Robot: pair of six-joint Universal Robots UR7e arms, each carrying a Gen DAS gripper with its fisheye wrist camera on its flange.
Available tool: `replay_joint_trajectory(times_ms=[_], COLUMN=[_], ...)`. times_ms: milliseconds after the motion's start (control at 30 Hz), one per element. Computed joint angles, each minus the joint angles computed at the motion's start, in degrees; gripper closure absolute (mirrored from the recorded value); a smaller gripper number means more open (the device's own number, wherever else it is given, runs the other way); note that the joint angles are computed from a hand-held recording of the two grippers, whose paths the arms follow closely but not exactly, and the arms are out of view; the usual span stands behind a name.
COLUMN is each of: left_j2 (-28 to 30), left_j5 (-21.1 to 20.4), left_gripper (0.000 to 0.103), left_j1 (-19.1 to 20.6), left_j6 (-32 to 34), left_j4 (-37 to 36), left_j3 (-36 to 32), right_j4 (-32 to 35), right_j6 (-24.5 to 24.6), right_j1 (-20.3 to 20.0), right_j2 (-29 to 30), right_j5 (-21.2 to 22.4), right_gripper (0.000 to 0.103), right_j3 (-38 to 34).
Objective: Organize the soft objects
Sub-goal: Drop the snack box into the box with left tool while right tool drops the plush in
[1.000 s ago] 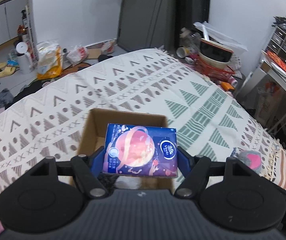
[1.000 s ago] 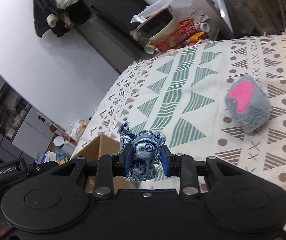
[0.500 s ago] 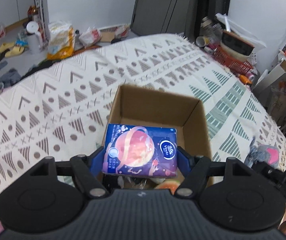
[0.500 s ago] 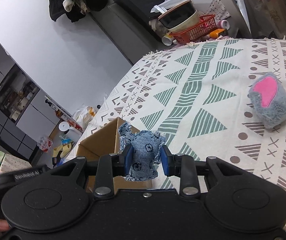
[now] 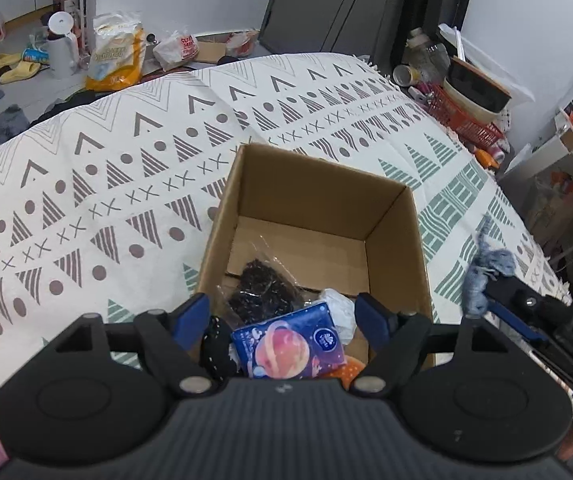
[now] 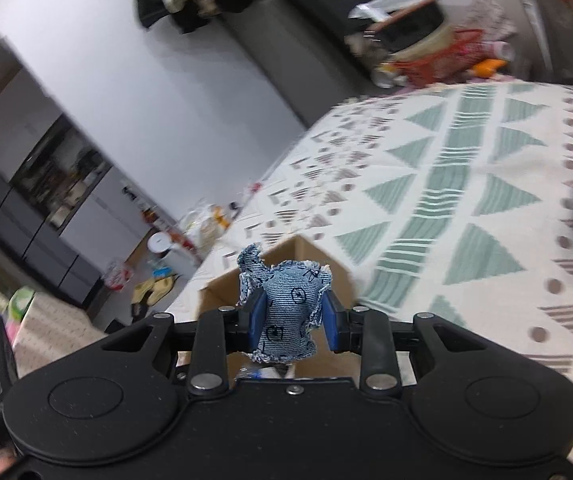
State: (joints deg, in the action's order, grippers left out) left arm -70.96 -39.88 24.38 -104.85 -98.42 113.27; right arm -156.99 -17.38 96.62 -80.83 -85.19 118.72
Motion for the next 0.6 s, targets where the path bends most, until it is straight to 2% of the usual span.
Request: replay_joint_trajectory(times_ms=[200, 267, 333, 400, 533, 600], left_j2=[-0.5, -0.8, -0.7, -0.6, 0.9, 1.6], left_j5=[1.0, 1.3, 1.4, 1.9, 4.0, 4.7], left_gripper=[0.024, 0.024, 0.024, 0.024, 0.024, 0.024], left_j1=[-0.4, -0.5, -0.5, -0.7, -1.5, -1.7], left_j6=[-2.7, -3.0, -3.4, -3.5, -4.6, -4.7], left_j4=[6.1, 6.9, 8.3, 8.9, 12.2, 12.8], left_j3=[-1.8, -2.0, -2.7, -3.1, -5.3, -6.2], right_j4=[-1.3, -1.6, -2.0, -2.4, -2.5, -2.1], right_j6=[-2.3, -3.0, -3.4, -2.4, 0.1, 0.6], right_j1=[2.0, 2.4, 2.2, 1.6, 0.3, 0.0], right_j2=[1.6, 2.1, 2.3, 1.9, 0.7, 0.1], right_j5=[0.0, 0.1, 0.6, 1.3, 2.7, 2.0], right_gripper=[0.070, 0.063, 0.052, 0.045, 0.041, 0.033], right_j3=[0.3, 0.1, 0.1, 0.1, -0.2, -0.4])
